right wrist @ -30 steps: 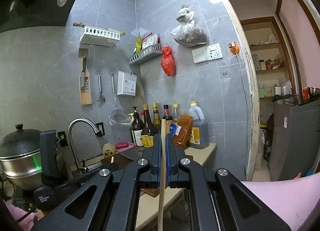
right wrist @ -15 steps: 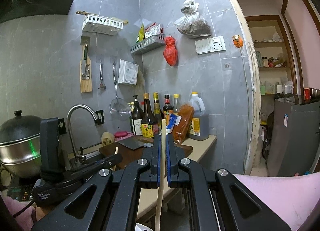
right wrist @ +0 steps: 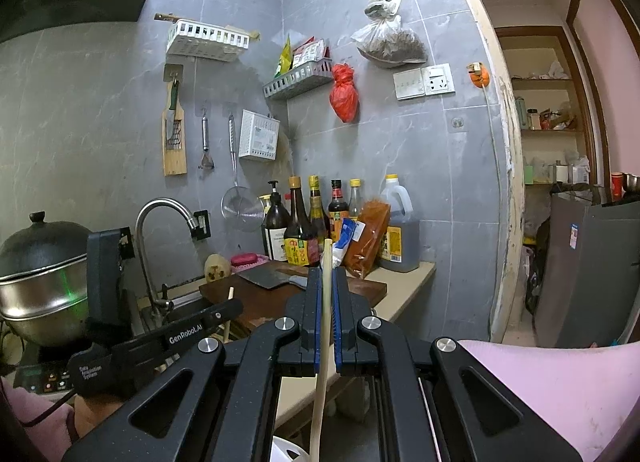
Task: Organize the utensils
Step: 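Lift both chopsticks and carry them toward the white caddy, then open both tools over the caddy to drop the chopsticks in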
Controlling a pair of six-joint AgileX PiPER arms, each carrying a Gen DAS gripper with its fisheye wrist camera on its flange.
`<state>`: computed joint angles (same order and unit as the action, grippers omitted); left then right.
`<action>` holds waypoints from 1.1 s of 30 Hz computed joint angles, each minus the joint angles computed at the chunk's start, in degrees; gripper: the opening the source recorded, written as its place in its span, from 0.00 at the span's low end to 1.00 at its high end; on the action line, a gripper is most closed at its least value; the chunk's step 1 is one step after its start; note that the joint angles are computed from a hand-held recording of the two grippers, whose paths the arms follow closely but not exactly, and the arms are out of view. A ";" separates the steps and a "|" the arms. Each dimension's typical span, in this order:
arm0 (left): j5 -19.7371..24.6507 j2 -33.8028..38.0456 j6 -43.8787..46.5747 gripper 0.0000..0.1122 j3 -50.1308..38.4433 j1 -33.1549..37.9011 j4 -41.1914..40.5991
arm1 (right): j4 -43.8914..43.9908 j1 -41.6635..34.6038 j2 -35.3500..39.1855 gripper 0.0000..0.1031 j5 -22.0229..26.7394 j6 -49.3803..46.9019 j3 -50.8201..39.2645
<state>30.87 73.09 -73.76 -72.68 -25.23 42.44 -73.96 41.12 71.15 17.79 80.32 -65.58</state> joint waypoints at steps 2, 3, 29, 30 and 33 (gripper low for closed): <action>-0.82 -0.08 -0.13 0.05 0.54 0.79 -0.82 | 1.27 -0.13 0.05 0.04 -0.03 -1.23 -0.11; -0.92 -0.06 -0.27 0.05 0.63 0.93 -1.11 | 1.41 -0.12 0.06 0.04 0.03 -1.42 -0.14; 4.92 -6.01 5.64 0.35 3.32 -3.78 -4.43 | 13.06 2.04 -3.07 0.32 2.35 -10.82 2.32; 5.26 -6.34 5.32 0.37 3.24 -4.12 -4.12 | 11.67 2.66 -3.44 0.32 3.33 -9.23 2.48; 8.19 -6.40 5.82 0.37 1.42 -5.88 -3.27 | 10.26 3.43 -5.24 0.32 5.28 -7.05 2.96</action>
<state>39.07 66.69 -67.94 -71.26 -31.11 39.17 -63.70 44.55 65.91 23.07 73.27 -62.62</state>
